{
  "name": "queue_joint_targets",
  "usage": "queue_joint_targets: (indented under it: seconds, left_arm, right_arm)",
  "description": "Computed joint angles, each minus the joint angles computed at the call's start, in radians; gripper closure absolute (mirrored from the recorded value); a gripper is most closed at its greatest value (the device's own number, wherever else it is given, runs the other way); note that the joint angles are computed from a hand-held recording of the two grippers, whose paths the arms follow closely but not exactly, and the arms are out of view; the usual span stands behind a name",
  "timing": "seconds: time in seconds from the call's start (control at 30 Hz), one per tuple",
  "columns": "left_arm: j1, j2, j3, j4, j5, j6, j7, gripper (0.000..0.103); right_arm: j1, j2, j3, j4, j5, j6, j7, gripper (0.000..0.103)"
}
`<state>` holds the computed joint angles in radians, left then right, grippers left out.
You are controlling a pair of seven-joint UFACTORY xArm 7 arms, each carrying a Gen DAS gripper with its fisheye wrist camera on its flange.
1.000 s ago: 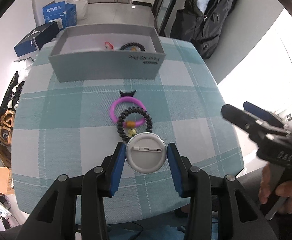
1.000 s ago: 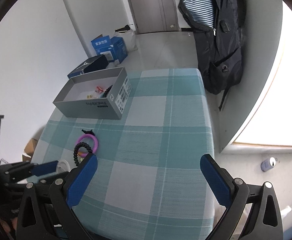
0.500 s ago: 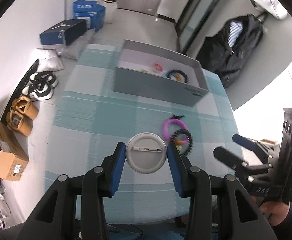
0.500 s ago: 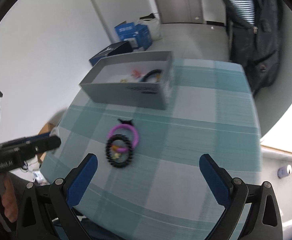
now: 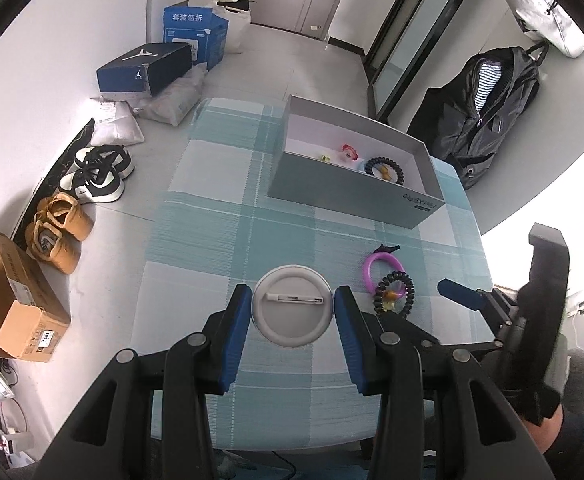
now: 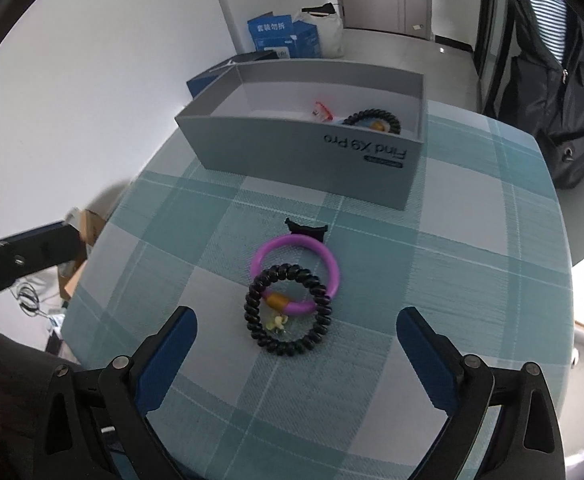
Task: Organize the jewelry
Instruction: 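Grasp the black beaded bracelet with the right gripper while the left gripper holds the badge, then carry both items into the grey box and open both grippers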
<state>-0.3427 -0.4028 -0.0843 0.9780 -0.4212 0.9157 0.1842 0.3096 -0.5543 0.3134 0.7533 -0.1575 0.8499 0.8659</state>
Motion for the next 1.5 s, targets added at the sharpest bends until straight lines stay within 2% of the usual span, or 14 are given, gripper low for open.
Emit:
queue_joint_targets:
  seconds: [0.37,0.47,0.6,0.8,0.97,1.5]
  left_arm:
    - [0.007,0.002,0.013,0.007,-0.017,0.016,0.012,0.066]
    - [0.008,0.002,0.013,0.007,-0.02,0.017,0.013,0.066]
    - [0.011,0.004,0.011,0.009,-0.017,0.02,0.012,0.066]
    - [0.011,0.004,0.006,0.006,-0.009,0.019,0.004,0.066]
    - [0.009,0.004,0.004,0.005,-0.007,0.018,0.001,0.066]
    - [0.004,0.009,-0.005,0.001,0.006,0.017,-0.003,0.066]
  right_arm:
    - [0.008,0.057,0.01,0.03,-0.026,0.041,0.008,0.018]
    - [0.012,0.069,0.017,0.045,-0.042,0.055,0.007,0.029]
    - [0.022,0.073,0.023,0.046,-0.058,0.066,0.008,0.036]
    - [0.036,0.061,0.011,0.042,-0.045,0.057,0.008,0.054]
    - [0.039,0.017,-0.007,0.014,-0.014,0.033,-0.01,0.058]
    - [0.009,-0.113,-0.021,-0.05,0.043,-0.028,-0.055,0.058]
